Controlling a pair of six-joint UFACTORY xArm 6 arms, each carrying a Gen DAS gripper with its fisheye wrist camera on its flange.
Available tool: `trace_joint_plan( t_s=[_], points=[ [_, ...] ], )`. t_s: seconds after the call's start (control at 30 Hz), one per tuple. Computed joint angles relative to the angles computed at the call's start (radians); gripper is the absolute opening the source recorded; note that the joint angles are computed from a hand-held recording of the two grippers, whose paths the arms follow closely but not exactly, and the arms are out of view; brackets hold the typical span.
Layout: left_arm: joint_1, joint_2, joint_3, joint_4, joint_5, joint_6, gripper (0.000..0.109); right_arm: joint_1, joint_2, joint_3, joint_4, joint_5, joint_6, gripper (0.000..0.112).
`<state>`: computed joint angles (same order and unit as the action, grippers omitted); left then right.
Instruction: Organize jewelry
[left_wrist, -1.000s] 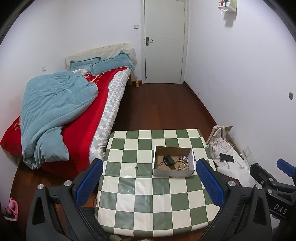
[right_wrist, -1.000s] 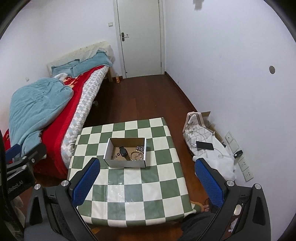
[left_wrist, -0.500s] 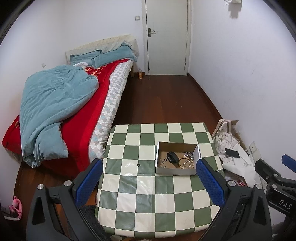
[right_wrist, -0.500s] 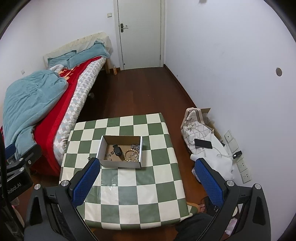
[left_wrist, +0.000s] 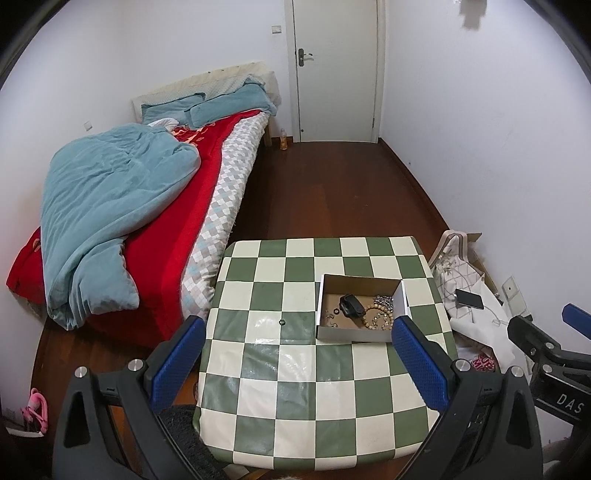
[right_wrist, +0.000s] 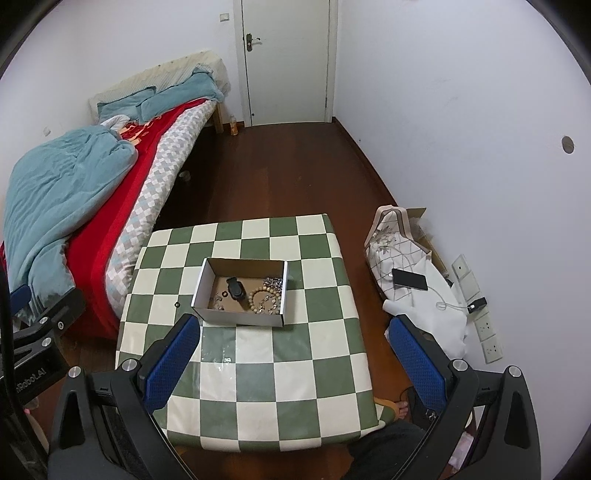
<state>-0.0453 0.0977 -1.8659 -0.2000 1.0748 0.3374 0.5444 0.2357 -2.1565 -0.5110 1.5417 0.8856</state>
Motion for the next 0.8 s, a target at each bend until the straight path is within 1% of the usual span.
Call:
trace_joint_plan(
  t_s=[0.8],
  points=[
    [-0.001,-0.012,0.016,0.006,-0.023,-0.007,0.103,0.006,0.019,-0.038,-0.002,0.014,-0.009,0.103]
  ],
)
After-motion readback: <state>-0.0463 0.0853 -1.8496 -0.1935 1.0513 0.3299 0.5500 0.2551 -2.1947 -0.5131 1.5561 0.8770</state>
